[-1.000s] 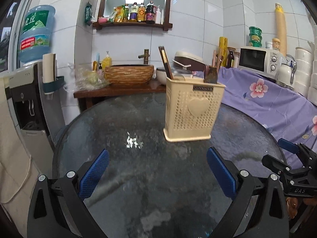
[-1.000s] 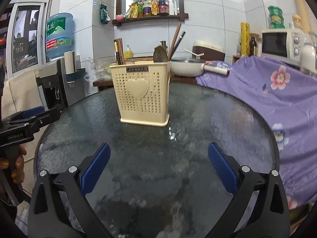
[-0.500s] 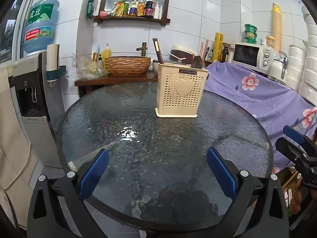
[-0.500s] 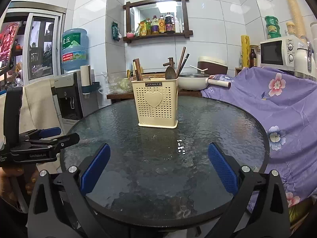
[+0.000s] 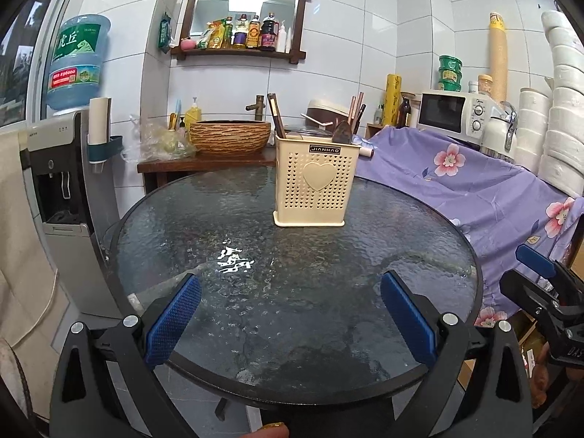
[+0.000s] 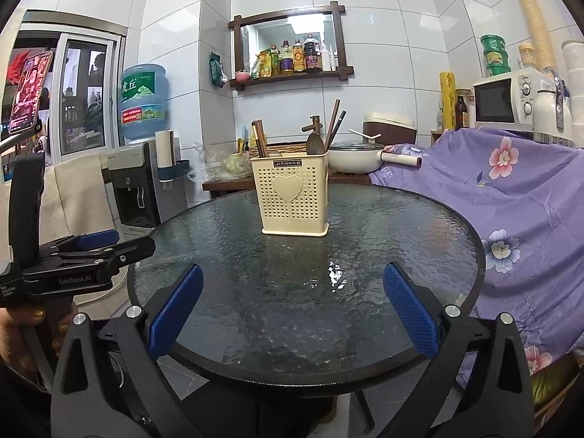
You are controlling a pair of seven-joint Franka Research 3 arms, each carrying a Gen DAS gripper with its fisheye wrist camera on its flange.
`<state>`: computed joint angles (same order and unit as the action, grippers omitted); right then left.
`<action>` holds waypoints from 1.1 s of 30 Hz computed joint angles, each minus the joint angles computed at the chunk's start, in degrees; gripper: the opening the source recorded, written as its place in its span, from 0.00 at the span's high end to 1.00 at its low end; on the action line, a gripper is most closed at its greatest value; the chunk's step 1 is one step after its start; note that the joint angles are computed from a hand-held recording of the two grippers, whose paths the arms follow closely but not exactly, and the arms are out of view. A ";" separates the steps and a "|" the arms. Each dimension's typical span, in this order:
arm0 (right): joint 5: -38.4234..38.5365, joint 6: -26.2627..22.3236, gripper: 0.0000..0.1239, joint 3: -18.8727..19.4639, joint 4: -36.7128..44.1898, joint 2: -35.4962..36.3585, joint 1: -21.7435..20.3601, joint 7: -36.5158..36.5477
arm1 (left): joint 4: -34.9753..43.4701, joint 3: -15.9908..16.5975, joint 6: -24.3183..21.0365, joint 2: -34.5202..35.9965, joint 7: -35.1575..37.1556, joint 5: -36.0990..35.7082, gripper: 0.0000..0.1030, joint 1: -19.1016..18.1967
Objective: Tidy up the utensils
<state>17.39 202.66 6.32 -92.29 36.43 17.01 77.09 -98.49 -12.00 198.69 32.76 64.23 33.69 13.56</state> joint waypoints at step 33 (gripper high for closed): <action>-0.78 2.13 0.22 0.25 -3.38 -1.87 -0.08 0.08 | -4.78 8.00 3.10 -3.13 6.29 -9.01 0.06 -7.95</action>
